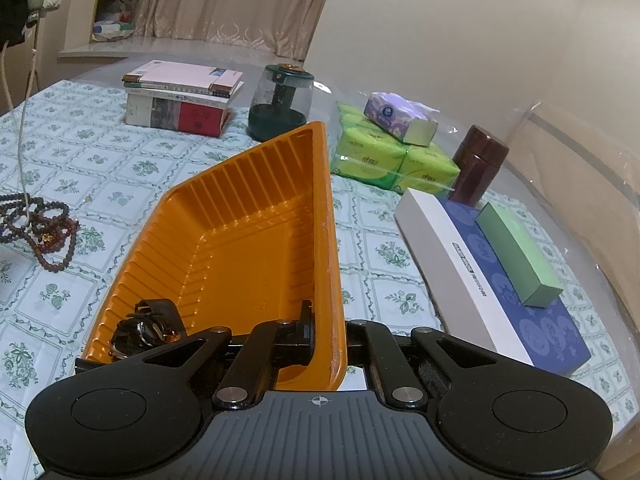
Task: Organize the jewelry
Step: 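Carry the pearl necklace into the orange tray and open the left gripper, then lower the left gripper onto the dark bead strand and close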
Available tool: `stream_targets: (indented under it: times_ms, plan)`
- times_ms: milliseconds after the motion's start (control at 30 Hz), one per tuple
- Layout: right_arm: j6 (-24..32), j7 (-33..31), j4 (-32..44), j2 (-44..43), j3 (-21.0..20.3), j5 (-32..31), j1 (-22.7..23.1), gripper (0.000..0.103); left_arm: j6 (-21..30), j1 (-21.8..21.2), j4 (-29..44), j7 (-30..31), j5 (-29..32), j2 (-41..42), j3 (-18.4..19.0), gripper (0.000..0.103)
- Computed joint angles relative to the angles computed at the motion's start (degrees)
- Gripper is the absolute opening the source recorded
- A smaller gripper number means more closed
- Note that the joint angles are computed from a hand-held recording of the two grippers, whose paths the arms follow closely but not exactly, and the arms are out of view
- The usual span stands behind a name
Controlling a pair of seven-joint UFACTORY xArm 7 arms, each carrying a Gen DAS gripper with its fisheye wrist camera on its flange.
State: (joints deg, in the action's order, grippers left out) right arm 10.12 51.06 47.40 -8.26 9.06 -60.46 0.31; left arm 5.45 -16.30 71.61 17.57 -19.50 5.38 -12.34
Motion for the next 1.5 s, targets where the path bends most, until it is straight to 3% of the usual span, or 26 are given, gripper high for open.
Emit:
stream_targets:
  times_ms: [167, 400, 600, 733, 867, 1000, 1100, 1233, 1400, 1500]
  plan:
    - [-0.5, 0.4, -0.2, 0.1, -0.1, -0.2, -0.1, 0.005, 2.4, -1.3, 7.3, 2.4, -0.7, 4.0, -2.3, 0.002]
    - [-1.7, -0.1, -0.4, 0.1, -0.2, 0.6, -0.4, 0.005, 9.3, -7.6, 22.5, -4.2, 9.5, 16.3, -0.9, 0.002]
    - [-2.3, -1.0, -0.6, 0.1, -0.2, 1.9, -0.8, 0.006, 16.0, -11.6, 33.9, -7.4, 13.3, 27.2, -0.8, 0.002]
    - [-2.7, -2.5, -0.8, 0.1, -0.2, 3.4, -1.0, 0.006, 18.7, -12.8, 38.2, -8.0, 13.5, 31.3, -1.1, 0.002]
    - [-2.9, -3.1, -0.9, 0.2, -0.1, 4.3, -1.3, 0.006, 20.0, -13.2, 39.7, -8.2, 13.4, 32.4, -1.0, 0.013]
    - [-2.9, -3.2, -0.9, 0.2, 0.1, 4.4, -1.6, 0.006, 16.1, -11.3, 33.4, -8.2, 12.7, 27.9, -0.8, 0.018]
    - [-3.0, -3.3, -1.0, 0.1, 0.2, 4.7, -1.6, 0.006, 11.9, -8.0, 24.8, -8.2, 11.4, 21.7, -0.7, 0.023]
    - [-2.8, -3.3, -1.1, 0.0, 0.4, 4.6, -1.8, 0.006, 7.8, -4.5, 11.9, -11.1, 12.7, 12.5, 2.9, 0.027]
    - [-2.4, -2.1, -0.9, 0.1, 0.7, 3.3, -2.0, 0.005, 5.6, -4.7, -1.1, -26.4, 26.4, 4.0, 12.7, 0.028]
    - [-2.0, -1.9, -0.7, 0.2, 0.6, 3.0, -1.6, 0.005, 4.3, -3.1, -7.1, -32.8, 32.6, 0.9, 14.7, 0.028]
